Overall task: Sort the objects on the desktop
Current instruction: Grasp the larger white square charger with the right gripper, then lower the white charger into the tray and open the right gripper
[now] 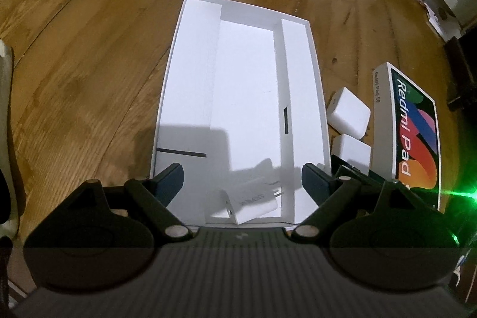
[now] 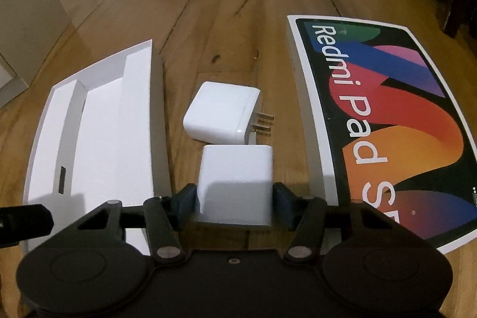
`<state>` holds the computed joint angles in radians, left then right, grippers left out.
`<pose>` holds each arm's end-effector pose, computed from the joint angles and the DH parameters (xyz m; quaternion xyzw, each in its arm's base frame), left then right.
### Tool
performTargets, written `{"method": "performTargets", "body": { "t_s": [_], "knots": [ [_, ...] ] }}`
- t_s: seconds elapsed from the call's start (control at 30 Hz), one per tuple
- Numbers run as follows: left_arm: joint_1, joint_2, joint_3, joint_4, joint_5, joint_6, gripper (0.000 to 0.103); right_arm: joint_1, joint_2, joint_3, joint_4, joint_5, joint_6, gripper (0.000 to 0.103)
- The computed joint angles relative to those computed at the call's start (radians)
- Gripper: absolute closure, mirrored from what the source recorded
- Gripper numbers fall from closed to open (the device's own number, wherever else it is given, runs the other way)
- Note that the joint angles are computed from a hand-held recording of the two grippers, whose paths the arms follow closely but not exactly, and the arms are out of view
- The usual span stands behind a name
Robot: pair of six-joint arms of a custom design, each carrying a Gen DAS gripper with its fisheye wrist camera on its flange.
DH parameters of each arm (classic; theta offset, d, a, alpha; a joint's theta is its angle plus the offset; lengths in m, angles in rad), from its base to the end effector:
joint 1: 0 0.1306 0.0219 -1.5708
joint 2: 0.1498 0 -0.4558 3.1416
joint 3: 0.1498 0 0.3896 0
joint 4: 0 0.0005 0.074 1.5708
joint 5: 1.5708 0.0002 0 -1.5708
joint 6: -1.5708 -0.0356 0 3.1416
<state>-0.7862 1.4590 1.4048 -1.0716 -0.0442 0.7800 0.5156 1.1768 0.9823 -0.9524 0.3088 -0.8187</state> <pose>0.3365 -0.3355 0.4660 -0.0018 0.9751 -0.1404 0.1716 0.2998 0.1569 0.3991 0.1778 0.9500 0.0105 0.2563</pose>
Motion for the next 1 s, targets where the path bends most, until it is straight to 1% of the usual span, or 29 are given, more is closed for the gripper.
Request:
{"method": "performTargets", "body": {
  "t_s": [0.2, 0.3, 0.43, 0.5, 0.53, 0.6, 0.7, 0.83, 0.9, 1.0],
  "knots": [
    [0.007, -0.009, -0.002, 0.015, 0.003, 0.006, 0.016, -0.022, -0.049, -0.016, 0.017, -0.018, -0.098, 0.042],
    [0.014, -0.023, -0.004, 0.021, -0.005, 0.018, 0.016, -0.026, -0.073, -0.011, 0.030, -0.015, -0.117, 0.042],
    [0.025, -0.053, -0.015, 0.046, -0.049, 0.033, 0.016, 0.008, -0.082, 0.022, 0.061, 0.015, -0.064, 0.042],
    [0.028, -0.065, -0.021, 0.055, -0.078, 0.023, 0.016, 0.030, -0.079, 0.038, 0.090, 0.024, -0.030, 0.042],
    [0.034, -0.068, -0.022, 0.055, -0.080, 0.020, 0.016, 0.039, -0.075, 0.046, 0.099, 0.021, -0.016, 0.042],
    [0.049, -0.078, -0.032, 0.064, -0.074, 0.029, 0.016, 0.052, -0.070, 0.055, 0.116, 0.001, 0.013, 0.042],
    [0.068, -0.089, -0.045, 0.073, -0.069, 0.038, 0.016, 0.069, -0.052, 0.051, 0.171, -0.038, 0.043, 0.042],
    [0.068, -0.085, -0.038, 0.053, -0.103, 0.013, 0.016, 0.097, -0.007, 0.049, 0.226, -0.083, 0.070, 0.042],
    [0.068, -0.085, -0.037, 0.054, -0.108, 0.008, 0.016, 0.116, 0.018, 0.048, 0.239, -0.100, 0.087, 0.042],
    [0.080, -0.088, -0.042, 0.054, -0.078, 0.024, 0.016, 0.129, 0.044, 0.043, 0.239, -0.111, 0.076, 0.042]
  ]
}}
